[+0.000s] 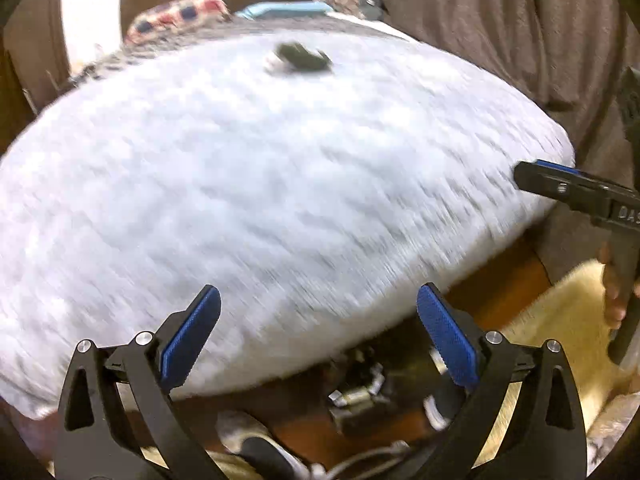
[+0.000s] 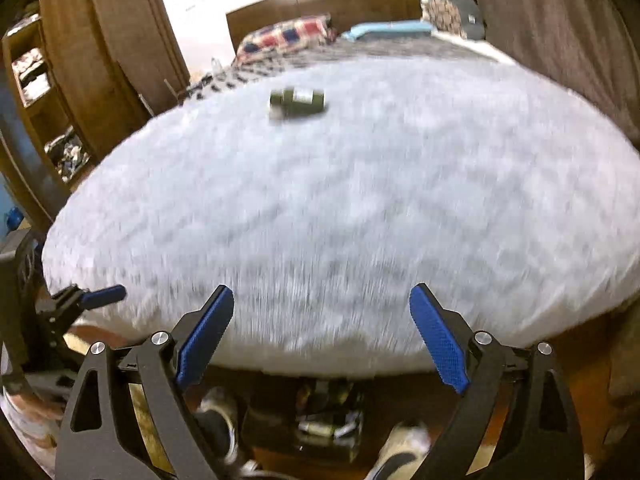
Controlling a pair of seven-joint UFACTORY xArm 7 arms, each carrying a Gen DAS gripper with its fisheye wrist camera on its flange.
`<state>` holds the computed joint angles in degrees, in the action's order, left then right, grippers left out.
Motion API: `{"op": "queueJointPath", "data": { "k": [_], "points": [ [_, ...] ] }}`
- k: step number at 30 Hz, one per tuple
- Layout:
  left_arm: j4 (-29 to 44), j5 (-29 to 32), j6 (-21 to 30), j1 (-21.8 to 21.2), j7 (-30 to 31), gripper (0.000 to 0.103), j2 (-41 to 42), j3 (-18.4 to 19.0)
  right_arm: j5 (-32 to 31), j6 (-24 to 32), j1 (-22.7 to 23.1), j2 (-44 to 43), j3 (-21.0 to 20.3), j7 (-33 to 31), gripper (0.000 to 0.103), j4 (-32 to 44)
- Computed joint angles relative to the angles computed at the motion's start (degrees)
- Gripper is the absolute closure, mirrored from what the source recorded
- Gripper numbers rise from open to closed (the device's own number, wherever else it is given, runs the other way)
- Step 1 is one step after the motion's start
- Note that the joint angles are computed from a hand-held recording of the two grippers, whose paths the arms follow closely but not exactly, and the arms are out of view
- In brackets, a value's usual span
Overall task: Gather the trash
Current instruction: 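Move the right tool to the small green bottle and grasp it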
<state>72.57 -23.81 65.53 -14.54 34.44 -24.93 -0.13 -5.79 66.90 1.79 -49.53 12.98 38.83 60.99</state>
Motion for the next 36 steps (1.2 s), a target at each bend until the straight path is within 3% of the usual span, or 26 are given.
{"op": "queueJointPath", "data": {
  "k": [6,12,21,30,36],
  "points": [
    [14.9,2.6,-0.7,1.6,-4.6,0.009,11.9,-1.8,-2.7,-3.3,-1.7,8.5,-2.8,-4.7,0.013,7.3],
    [25.0,7.9,-2.0,2.3,-10.2,0.009,22.7,-4.9,-1.1,-7.7,-1.0,17.1,-6.4,-9.5,0.013,10.6],
    [46.8,12.8,3.4,1.1,-16.0,0.009,39.8,-6.8,-2.7,-11.0,-1.0,32.9,-8.3,-15.3,0.014,20.1],
    [61.4,14.3,8.5,0.1,-17.8,0.009,50.5,-7.1,-4.4,-10.2,0.8,46.0,-9.7,-21.0,0.019,31.7],
    [74.1,14.8,13.6,-1.1,-18.5,0.009,58.7,-7.2,-1.1,-8.5,1.5,53.1,-10.9,-26.5,0.019,39.4]
  ]
}}
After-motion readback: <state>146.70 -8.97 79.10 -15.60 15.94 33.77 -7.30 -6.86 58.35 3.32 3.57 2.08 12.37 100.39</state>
